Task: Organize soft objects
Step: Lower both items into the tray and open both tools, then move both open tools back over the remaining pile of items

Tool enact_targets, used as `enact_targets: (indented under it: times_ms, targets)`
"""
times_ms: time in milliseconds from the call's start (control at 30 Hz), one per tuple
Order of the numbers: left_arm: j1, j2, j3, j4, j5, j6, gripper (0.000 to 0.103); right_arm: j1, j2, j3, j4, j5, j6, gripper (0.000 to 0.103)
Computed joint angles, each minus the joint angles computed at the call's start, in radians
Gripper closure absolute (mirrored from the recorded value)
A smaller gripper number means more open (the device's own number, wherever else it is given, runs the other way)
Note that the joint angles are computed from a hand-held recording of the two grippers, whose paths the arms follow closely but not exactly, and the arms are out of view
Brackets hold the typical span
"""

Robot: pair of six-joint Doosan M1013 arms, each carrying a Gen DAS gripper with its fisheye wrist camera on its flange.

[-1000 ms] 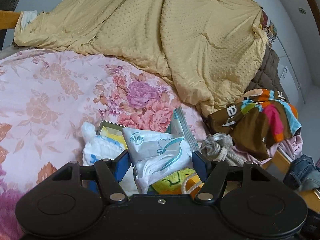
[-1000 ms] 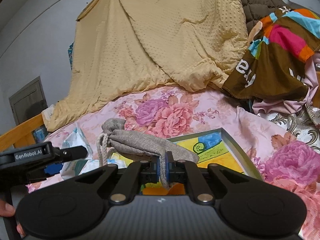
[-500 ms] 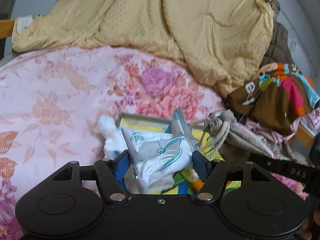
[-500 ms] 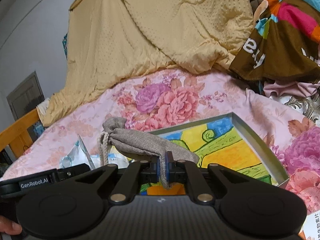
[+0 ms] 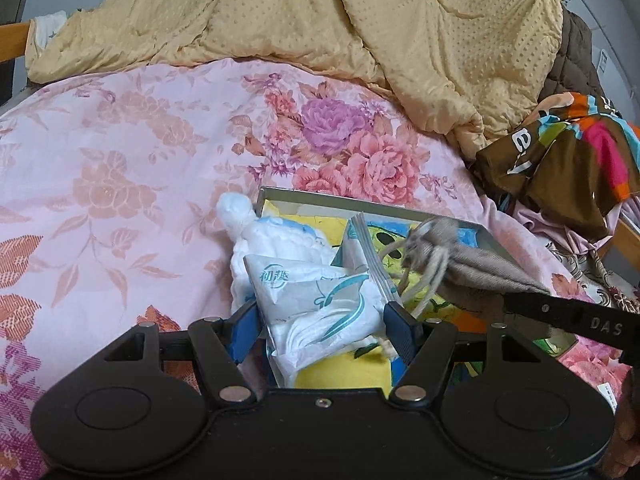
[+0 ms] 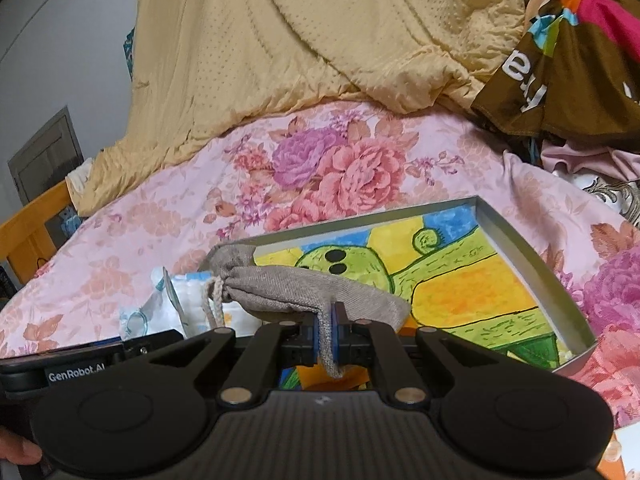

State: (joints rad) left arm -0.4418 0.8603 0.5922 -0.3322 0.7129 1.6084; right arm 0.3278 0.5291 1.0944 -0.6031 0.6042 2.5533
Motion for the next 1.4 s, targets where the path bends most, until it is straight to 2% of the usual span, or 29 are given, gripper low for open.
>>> enact_targets:
  times_ms: [233,633,700,767,1000,1267,1333,1400]
  targets:
    - [-0.005,0.009,-0.021,0.038,0.032,-0.01,0.032,-0.005,0.023,-0.039,0.134,0.046,-0.134,0.093]
    - [-0.009,0.009,-0.026,0.047,0.053,-0.012,0.028,-0.005,0.031,-0.06,0.193,0.094,-0.189,0.089]
    - [-0.009,0.016,-0.044,0.052,0.076,-0.025,0.026,-0.002,0.037,-0.07,0.183,0.113,-0.195,0.085]
    - [-0.008,0.021,-0.055,0.05,0.093,-0.038,0.026,0.001,0.041,-0.078,0.176,0.13,-0.2,0.075]
    - [-0.01,0.018,-0.057,0.068,0.108,-0.046,0.023,0.005,0.045,-0.088,0.167,0.169,-0.212,0.069]
    - [-0.012,-0.004,-0.026,0.071,0.077,-0.046,0.018,0.011,0.036,-0.085,0.142,0.187,-0.189,0.055]
    - [-0.013,-0.011,-0.016,0.074,0.07,-0.047,0.016,0.013,0.033,-0.086,0.133,0.194,-0.174,0.048]
    - [-0.014,-0.021,-0.002,0.073,0.059,-0.049,0.015,0.014,0.027,-0.08,0.129,0.193,-0.164,0.047]
